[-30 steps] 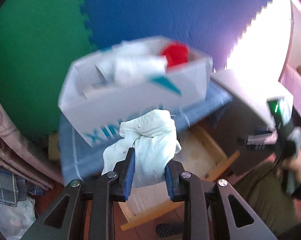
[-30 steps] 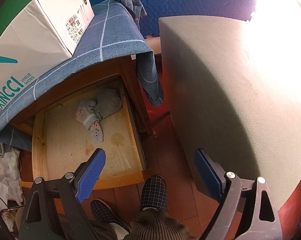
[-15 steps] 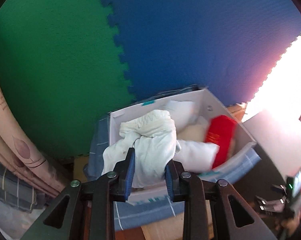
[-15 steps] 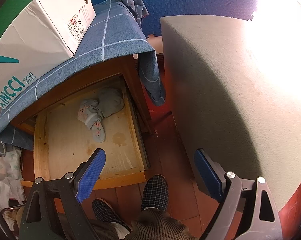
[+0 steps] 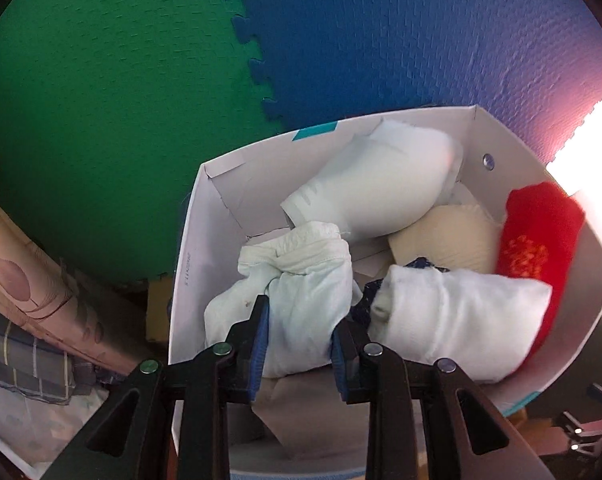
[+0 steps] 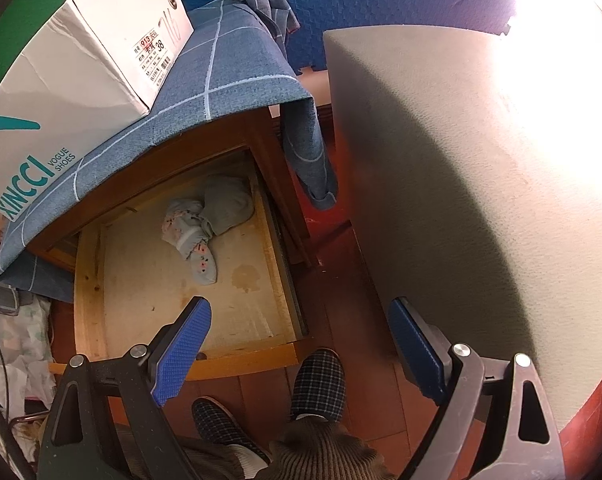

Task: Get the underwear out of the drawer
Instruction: 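Carry the pale blue cloth over the white box and open the left gripper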

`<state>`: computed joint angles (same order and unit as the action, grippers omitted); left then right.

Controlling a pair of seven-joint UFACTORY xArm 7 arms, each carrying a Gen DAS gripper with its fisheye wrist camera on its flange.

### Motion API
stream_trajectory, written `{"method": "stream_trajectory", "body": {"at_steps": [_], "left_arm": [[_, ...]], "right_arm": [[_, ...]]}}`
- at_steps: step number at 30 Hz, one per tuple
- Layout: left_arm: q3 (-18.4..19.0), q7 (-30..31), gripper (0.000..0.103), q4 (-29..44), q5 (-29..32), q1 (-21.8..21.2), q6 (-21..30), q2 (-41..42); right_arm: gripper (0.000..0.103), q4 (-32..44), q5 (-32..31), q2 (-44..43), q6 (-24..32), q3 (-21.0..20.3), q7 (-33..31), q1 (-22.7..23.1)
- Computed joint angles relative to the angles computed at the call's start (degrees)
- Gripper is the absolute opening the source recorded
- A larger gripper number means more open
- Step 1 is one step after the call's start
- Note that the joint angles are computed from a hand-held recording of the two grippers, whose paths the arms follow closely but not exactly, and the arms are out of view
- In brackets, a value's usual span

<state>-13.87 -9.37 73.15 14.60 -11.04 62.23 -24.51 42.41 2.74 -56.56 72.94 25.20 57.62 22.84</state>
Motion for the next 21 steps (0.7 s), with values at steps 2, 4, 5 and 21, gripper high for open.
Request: {"method": "stream_trajectory", "body": {"at_steps": [2,4,5,21], "left_arm": [[0.04,0.11,0.032,-0.44,0.15,-0.01,0.08,-0.22],[0.30,0.55,0.033,-1.12,-0.12,-0.24,-0.64,-0.77],[0.25,0.80,0.034,-1.46,0.07,-0.24,-0.94,-1.10],[-0.89,0.28,0.064,-9.67,-1.74,1.35,-6.75,-19.18]], "right_arm": [[0.088,-0.03,0.08,0.05,-0.08,-0.05,0.01,0.12],[0.088,-0.01,0.09,0.18,-0.16,0.00,0.04,0.14],[0.088,-0.04,0.08,0.19,-0.17,-0.04,0.02,0.19],[0.088,1.06,-1.68,2.21,0.34,1.29,-0.30,0.47]]}}
